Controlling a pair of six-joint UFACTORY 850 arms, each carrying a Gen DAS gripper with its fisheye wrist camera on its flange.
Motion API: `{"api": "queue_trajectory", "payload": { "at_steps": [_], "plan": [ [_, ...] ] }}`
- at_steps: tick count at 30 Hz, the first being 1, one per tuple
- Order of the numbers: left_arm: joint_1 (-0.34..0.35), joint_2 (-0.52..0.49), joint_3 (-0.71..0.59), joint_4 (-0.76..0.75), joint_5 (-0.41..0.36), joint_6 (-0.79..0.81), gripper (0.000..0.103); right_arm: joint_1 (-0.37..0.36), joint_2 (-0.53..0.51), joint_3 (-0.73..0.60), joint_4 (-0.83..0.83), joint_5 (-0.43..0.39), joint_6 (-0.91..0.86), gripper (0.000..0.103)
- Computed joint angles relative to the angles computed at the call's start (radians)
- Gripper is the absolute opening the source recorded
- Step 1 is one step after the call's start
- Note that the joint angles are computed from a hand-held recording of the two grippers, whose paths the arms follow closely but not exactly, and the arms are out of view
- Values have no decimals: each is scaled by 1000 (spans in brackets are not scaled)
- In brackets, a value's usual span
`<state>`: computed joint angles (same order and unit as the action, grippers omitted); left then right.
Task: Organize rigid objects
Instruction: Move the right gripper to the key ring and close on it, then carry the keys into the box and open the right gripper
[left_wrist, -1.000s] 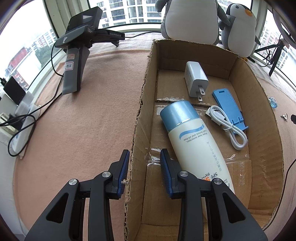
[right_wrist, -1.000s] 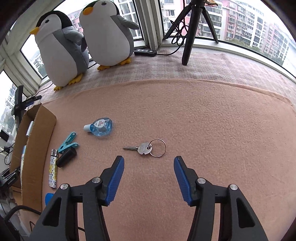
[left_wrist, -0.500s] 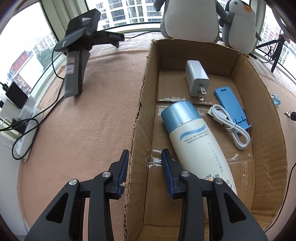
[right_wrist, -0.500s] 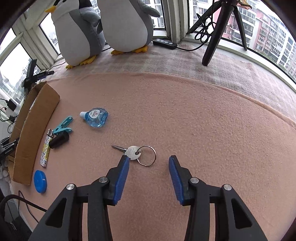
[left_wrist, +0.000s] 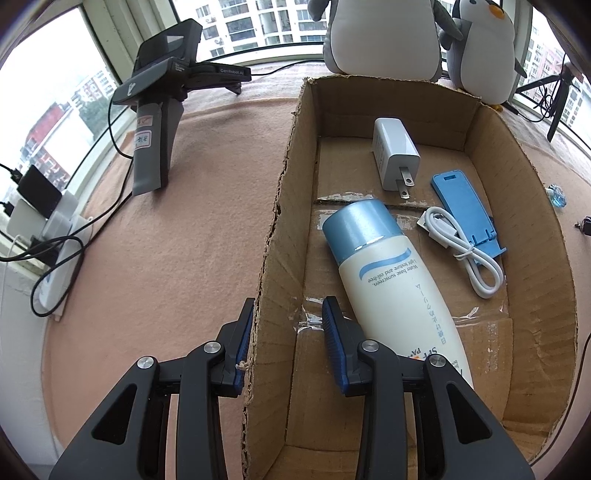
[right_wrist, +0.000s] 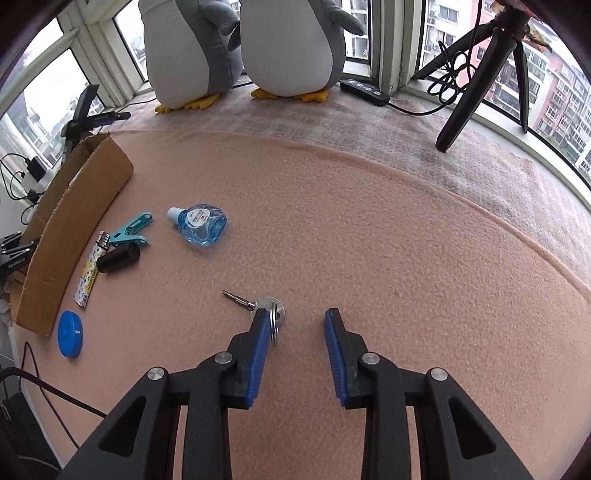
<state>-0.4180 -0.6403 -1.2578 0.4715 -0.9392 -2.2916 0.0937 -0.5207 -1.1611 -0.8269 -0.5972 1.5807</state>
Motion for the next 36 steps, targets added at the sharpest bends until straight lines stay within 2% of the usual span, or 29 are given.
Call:
{"api": "queue_trajectory", "payload": {
  "at_steps": [1,7,17,27,36],
  "plan": [
    [0,0,0,0,0,0,34,2,1,1,-2,1,3,15],
    [-1,0,1,6,2,1,34,25,-12,-14,-19,-57,47,3],
    [-6,5,10,28,11,-24,34,102,-29,-87,-94,-152,167,2],
    [-14,12,26,60,24,-57,34,181,-151,-354,-149,-223,110,2],
    [-20,21,44,85,37,-77,34,203,-316,-621,-128,-153,9,2]
  ]
}}
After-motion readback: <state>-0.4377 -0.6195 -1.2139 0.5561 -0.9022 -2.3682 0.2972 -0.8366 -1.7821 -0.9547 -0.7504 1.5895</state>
